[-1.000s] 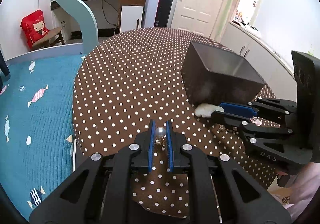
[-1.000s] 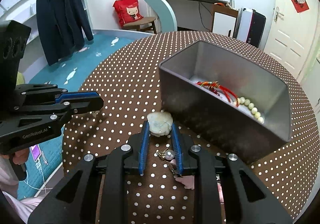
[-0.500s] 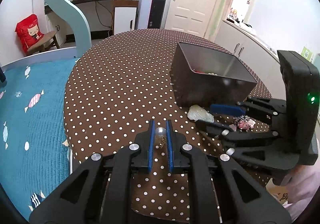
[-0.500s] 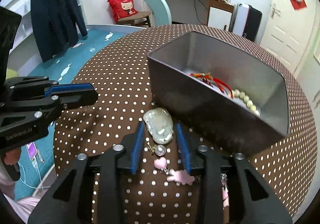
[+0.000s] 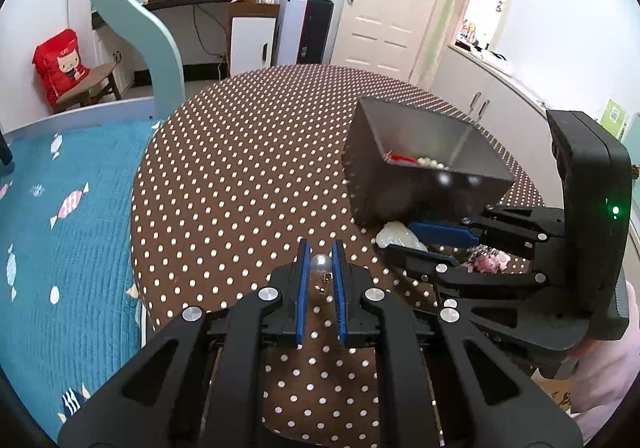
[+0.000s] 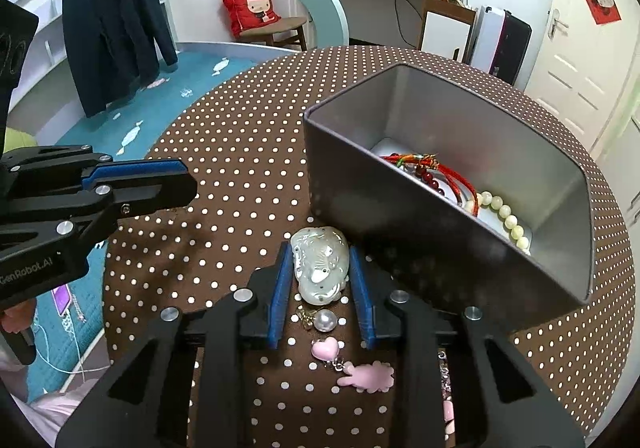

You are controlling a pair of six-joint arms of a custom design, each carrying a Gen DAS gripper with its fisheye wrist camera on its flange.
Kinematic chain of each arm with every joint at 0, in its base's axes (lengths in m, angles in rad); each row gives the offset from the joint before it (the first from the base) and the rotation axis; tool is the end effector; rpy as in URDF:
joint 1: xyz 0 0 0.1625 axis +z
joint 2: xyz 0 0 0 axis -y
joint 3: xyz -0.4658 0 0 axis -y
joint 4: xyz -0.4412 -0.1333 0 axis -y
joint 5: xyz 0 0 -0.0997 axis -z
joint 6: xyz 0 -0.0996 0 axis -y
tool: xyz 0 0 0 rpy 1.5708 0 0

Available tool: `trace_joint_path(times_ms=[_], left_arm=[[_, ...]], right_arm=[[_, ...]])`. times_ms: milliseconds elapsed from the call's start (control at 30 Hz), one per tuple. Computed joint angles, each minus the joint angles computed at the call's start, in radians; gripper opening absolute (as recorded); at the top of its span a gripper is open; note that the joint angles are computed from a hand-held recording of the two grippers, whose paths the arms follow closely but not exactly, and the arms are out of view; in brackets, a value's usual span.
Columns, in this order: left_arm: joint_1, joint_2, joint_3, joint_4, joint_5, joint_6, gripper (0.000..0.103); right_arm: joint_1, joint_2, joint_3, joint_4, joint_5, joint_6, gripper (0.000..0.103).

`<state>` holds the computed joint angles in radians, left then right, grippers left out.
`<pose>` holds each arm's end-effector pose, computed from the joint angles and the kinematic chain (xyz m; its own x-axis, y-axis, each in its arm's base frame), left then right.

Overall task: Organize jewelry
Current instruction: 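Carry the pearl charm and jade pendant to the grey box with both tools, then open both tools to drop the charm and pendant into the box, then withdraw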

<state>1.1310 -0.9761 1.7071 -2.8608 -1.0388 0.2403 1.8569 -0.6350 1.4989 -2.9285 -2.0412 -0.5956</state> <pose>-0.1400 -0.7293 0.2339 -0.7827 0.3025 -0.5439 0.5634 0.7157 -0.4128 0.3079 -0.7344 0.0724 -0.6187 -0.5115 0.5963 -0.7195 0.6738 -0.1685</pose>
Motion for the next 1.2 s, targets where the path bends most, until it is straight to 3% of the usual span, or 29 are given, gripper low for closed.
trace_joint_path(times_ms=[300,467,700,900,1033,1200], left_arm=[[-0.028,0.011,-0.031,-0.039,-0.013,0.052,0.011],[-0.047,0.034,-0.071,-0.06,-0.063,0.097,0.011],[-0.057,0.112,-0.172,-0.019,-0.126,0.13,0.011],[-0.053,0.175,-0.241,0.067,-0.117,0.116,0.012],[-0.048,0.18,-0.245,0.076,-0.105,0.108,0.025],[-0.04,0.169,-0.235,0.065,-0.091,0.101,0.025]], right_arm=[[0.009,-0.067,0.054,-0.075,0.085,-0.01,0.027],[0.007,-0.11,0.088,-0.149,0.12,-0.01,0.027],[-0.017,-0.13,0.086,-0.208,0.077,0.032,0.027],[-0.032,-0.125,0.069,-0.192,0.053,0.074,0.027],[-0.029,-0.116,0.053,-0.168,0.052,0.077,0.027],[-0.026,-0.083,0.003,-0.127,0.009,0.093,0.027]])
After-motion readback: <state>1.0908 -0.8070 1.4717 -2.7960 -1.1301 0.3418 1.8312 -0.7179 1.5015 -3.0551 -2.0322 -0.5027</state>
